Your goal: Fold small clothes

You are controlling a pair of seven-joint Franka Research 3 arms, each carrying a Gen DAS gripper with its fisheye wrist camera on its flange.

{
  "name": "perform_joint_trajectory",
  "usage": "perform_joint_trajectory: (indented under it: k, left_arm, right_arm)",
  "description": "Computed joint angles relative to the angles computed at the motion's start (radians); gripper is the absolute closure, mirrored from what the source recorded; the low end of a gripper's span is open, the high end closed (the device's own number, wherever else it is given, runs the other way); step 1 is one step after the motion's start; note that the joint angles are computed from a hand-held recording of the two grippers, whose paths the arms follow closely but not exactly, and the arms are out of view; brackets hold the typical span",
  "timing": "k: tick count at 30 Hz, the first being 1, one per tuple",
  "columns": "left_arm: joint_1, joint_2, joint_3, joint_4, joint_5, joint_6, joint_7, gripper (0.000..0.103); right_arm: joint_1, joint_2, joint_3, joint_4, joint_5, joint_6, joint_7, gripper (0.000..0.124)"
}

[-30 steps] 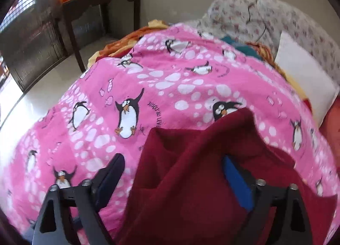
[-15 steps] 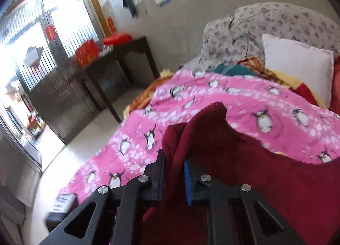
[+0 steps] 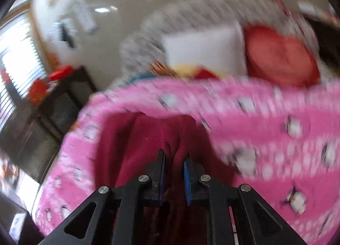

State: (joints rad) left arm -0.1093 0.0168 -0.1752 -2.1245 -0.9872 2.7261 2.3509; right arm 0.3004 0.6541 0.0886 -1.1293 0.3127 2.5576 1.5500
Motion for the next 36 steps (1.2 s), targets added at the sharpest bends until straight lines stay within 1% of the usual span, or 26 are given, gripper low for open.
perform_joint_trajectory:
  k: [1, 5, 6, 7, 8, 10, 11, 12, 13, 14, 15, 17, 18, 19, 21, 22, 24, 25, 26, 27, 29, 31, 32, 33, 34, 36]
  left_arm:
    - [0.002, -0.012, 0.002, -0.009, 0.011, -0.017, -0.007, 0.052]
    - [-0.001, -0.111, 0.037, -0.072, -0.071, -0.058, 0.086, 0.046]
    - [-0.005, -0.136, 0.051, -0.089, -0.094, -0.046, 0.108, 0.039]
    - [-0.012, -0.152, 0.062, -0.101, -0.122, -0.017, 0.128, 0.036]
    - [-0.020, -0.154, 0.072, -0.102, -0.143, 0.005, 0.142, 0.031]
    - [-0.029, -0.128, 0.084, -0.084, -0.173, 0.055, 0.166, 0.030]
    - [-0.024, -0.104, 0.081, -0.067, -0.136, 0.067, 0.115, 0.030]
    - [-0.019, -0.105, 0.083, -0.074, -0.132, 0.062, 0.102, 0.030]
    - [-0.016, -0.082, 0.082, -0.059, -0.122, 0.055, 0.080, 0.030]
    - [-0.010, -0.056, 0.077, -0.046, -0.080, 0.051, 0.038, 0.030]
    - [-0.006, -0.039, 0.066, -0.046, -0.023, 0.051, -0.015, 0.030]
    - [0.007, 0.012, 0.050, -0.014, 0.057, 0.044, -0.059, 0.030]
    - [0.009, 0.012, 0.035, -0.029, 0.066, 0.075, -0.056, 0.030]
    - [0.007, 0.020, 0.021, -0.036, 0.065, 0.115, -0.040, 0.029]
    - [0.015, 0.029, 0.005, -0.033, 0.051, 0.128, -0.027, 0.026]
    - [0.021, 0.033, 0.002, -0.028, 0.058, 0.122, -0.034, 0.025]
    - [0.029, 0.030, -0.003, -0.028, 0.081, 0.110, -0.049, 0.025]
    - [0.033, 0.027, -0.004, -0.027, 0.074, 0.104, -0.038, 0.025]
    - [0.038, 0.031, -0.004, -0.021, 0.065, 0.095, -0.028, 0.025]
    - [0.041, 0.029, -0.004, -0.020, 0.053, 0.087, -0.022, 0.025]
    - [0.044, 0.024, -0.007, -0.028, 0.018, 0.087, -0.005, 0.025]
    - [0.038, 0.012, -0.009, -0.047, 0.000, 0.108, 0.001, 0.025]
    - [0.033, 0.010, -0.009, -0.052, 0.009, 0.122, -0.007, 0.025]
    - [0.027, 0.004, -0.008, -0.062, 0.036, 0.135, -0.033, 0.025]
    - [0.025, -0.003, -0.004, -0.069, 0.078, 0.128, -0.074, 0.025]
    - [0.027, -0.025, 0.007, -0.074, 0.105, 0.087, -0.110, 0.025]
  right_arm:
    - [-0.020, 0.002, 0.016, -0.019, 0.036, 0.002, 0.004, 0.106]
    - [-0.143, -0.101, 0.151, -0.209, 0.291, 0.138, -0.145, 0.081]
    - [-0.168, -0.134, 0.178, -0.251, 0.352, 0.146, -0.203, 0.075]
    - [-0.180, -0.166, 0.192, -0.286, 0.393, 0.149, -0.252, 0.074]
    - [-0.172, -0.179, 0.185, -0.295, 0.401, 0.146, -0.274, 0.071]
    - [-0.106, -0.185, 0.111, -0.281, 0.315, 0.119, -0.235, 0.061]
    - [-0.059, -0.164, 0.059, -0.249, 0.241, 0.104, -0.166, 0.061]
    - [-0.037, -0.148, 0.033, -0.229, 0.200, 0.095, -0.129, 0.062]
    - [-0.028, -0.117, 0.028, -0.188, 0.173, 0.074, -0.116, 0.068]
    - [-0.035, -0.096, 0.039, -0.162, 0.171, 0.056, -0.136, 0.096]
    - [-0.006, -0.068, 0.017, -0.121, 0.122, 0.037, -0.133, 0.106]
    - [0.122, -0.067, -0.123, -0.124, -0.130, 0.079, -0.037, 0.111]
    - [0.164, -0.059, -0.174, -0.123, -0.226, 0.097, 0.008, 0.111]
    - [0.178, -0.048, -0.193, -0.112, -0.283, 0.085, 0.055, 0.111]
    - [0.137, -0.027, -0.153, -0.081, -0.261, 0.035, 0.059, 0.111]
    - [0.105, -0.043, -0.118, -0.106, -0.232, 0.049, 0.045, 0.111]
    - [0.014, -0.114, -0.018, -0.202, -0.105, 0.087, -0.025, 0.108]
    - [-0.047, -0.170, 0.050, -0.272, 0.000, 0.105, -0.095, 0.107]
    - [-0.089, -0.210, 0.098, -0.322, 0.089, 0.116, -0.168, 0.096]
    - [-0.134, -0.261, 0.148, -0.385, 0.193, 0.125, -0.265, 0.072]
    - [-0.148, -0.346, 0.166, -0.497, 0.287, 0.152, -0.349, 0.055]
    - [-0.113, -0.357, 0.144, -0.523, 0.285, 0.137, -0.344, 0.059]
    - [-0.090, -0.352, 0.127, -0.526, 0.261, 0.119, -0.333, 0.089]
    - [-0.033, -0.340, 0.075, -0.529, 0.167, 0.132, -0.265, 0.101]
    - [0.012, -0.335, 0.033, -0.540, 0.077, 0.164, -0.204, 0.103]
    - [0.020, -0.377, 0.036, -0.592, 0.072, 0.217, -0.238, 0.108]
